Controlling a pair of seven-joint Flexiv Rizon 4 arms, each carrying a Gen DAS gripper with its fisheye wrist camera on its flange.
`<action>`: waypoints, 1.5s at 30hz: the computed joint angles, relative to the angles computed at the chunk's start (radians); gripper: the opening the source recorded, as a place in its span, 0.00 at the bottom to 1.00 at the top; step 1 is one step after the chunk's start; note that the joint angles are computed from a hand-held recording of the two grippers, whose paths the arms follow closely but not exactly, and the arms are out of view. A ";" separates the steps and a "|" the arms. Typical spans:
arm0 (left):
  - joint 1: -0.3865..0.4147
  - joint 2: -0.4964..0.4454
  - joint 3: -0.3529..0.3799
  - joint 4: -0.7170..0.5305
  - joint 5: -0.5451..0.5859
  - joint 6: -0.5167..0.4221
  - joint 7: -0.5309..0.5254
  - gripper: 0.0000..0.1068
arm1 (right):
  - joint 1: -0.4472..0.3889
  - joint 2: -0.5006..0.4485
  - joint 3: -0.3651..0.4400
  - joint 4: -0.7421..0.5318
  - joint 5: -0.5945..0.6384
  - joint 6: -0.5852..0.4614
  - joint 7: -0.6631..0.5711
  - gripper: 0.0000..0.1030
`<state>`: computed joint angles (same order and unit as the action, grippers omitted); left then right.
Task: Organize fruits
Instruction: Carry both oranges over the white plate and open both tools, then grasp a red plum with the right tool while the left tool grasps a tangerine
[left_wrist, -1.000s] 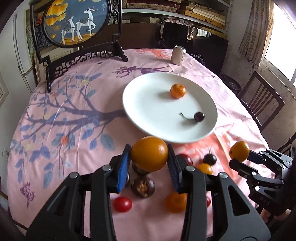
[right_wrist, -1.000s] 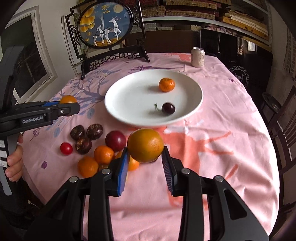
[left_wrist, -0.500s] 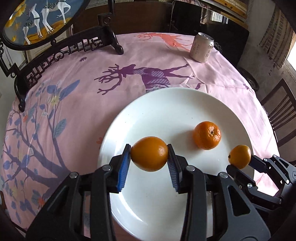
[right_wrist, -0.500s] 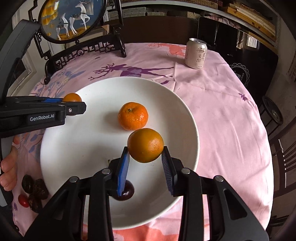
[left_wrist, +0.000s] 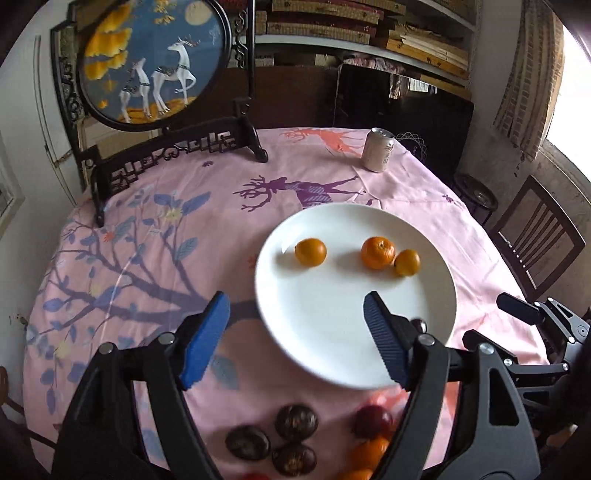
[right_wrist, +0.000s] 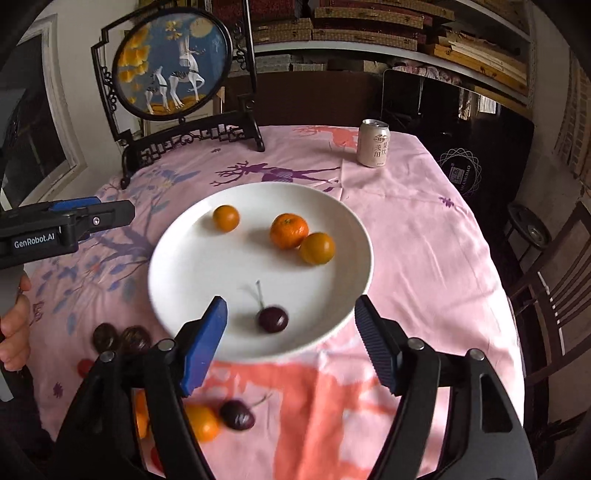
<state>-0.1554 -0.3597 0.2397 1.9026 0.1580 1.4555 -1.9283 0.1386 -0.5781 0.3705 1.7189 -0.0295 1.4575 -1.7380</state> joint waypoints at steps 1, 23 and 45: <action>-0.014 0.030 0.012 0.058 0.016 0.041 -0.021 0.78 | -0.006 0.030 0.005 0.062 0.018 0.036 0.002 0.75; -0.053 0.192 0.076 0.467 0.095 0.208 -0.144 0.78 | -0.261 0.059 0.354 0.361 -0.080 0.057 -0.010 0.35; 0.191 0.067 -0.389 0.466 -0.282 0.237 0.218 0.70 | -0.194 0.122 0.193 0.392 0.029 0.125 -0.006 0.32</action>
<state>0.0361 -0.2924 -0.1491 2.3687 -0.1241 1.6920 -1.7102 -0.0553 -0.4558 0.5640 2.1105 -0.0002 1.5824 -1.7439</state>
